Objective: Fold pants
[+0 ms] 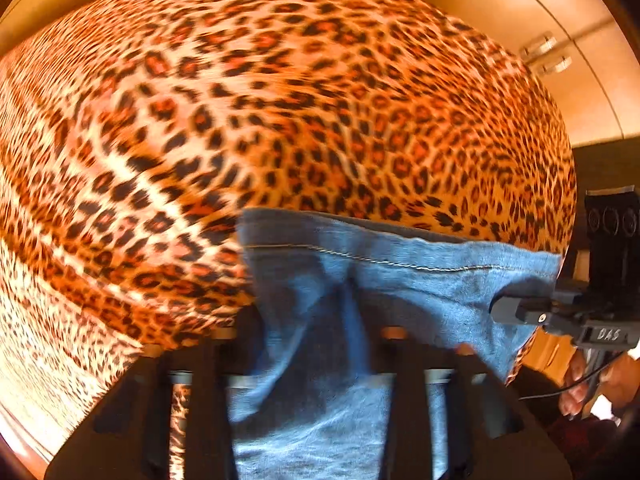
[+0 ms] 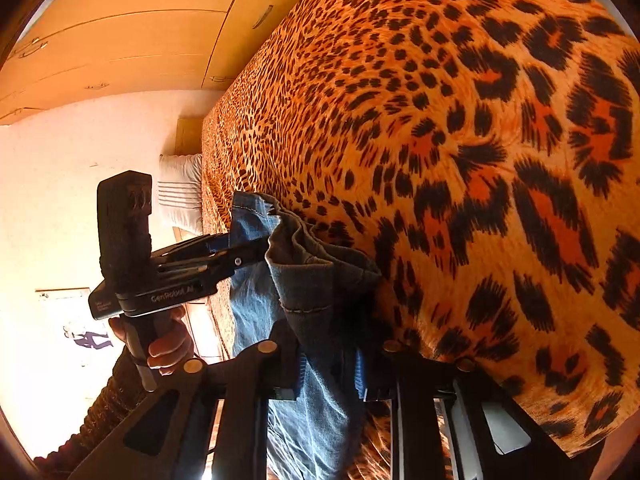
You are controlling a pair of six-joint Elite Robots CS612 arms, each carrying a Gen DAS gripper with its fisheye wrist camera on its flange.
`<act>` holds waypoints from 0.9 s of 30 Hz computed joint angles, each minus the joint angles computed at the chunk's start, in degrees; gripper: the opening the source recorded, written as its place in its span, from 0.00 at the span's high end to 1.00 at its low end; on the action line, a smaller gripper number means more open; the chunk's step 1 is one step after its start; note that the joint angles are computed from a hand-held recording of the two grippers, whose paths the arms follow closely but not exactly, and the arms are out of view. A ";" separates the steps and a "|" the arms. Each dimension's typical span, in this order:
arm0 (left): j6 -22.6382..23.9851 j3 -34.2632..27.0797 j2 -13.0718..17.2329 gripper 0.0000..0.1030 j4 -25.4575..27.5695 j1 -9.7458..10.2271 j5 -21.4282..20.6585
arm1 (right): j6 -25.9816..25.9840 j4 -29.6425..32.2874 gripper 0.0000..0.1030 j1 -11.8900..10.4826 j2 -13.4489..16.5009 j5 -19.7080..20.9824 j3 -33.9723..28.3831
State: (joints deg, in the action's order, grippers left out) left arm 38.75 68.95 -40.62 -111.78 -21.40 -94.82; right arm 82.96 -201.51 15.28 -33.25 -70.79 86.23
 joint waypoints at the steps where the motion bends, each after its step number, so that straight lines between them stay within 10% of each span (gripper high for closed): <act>1: -1.73 -1.44 0.51 0.93 2.50 0.67 -1.99 | -0.94 0.71 0.87 -0.02 -0.10 0.17 -0.30; 18: -7.44 -1.28 -3.29 0.93 -0.69 8.85 -14.26 | -24.07 11.01 0.87 1.66 -2.80 6.83 -8.26; 27: -17.87 8.93 -7.50 0.86 -7.85 14.30 -11.98 | -47.48 33.96 0.83 6.18 0.02 17.32 -20.55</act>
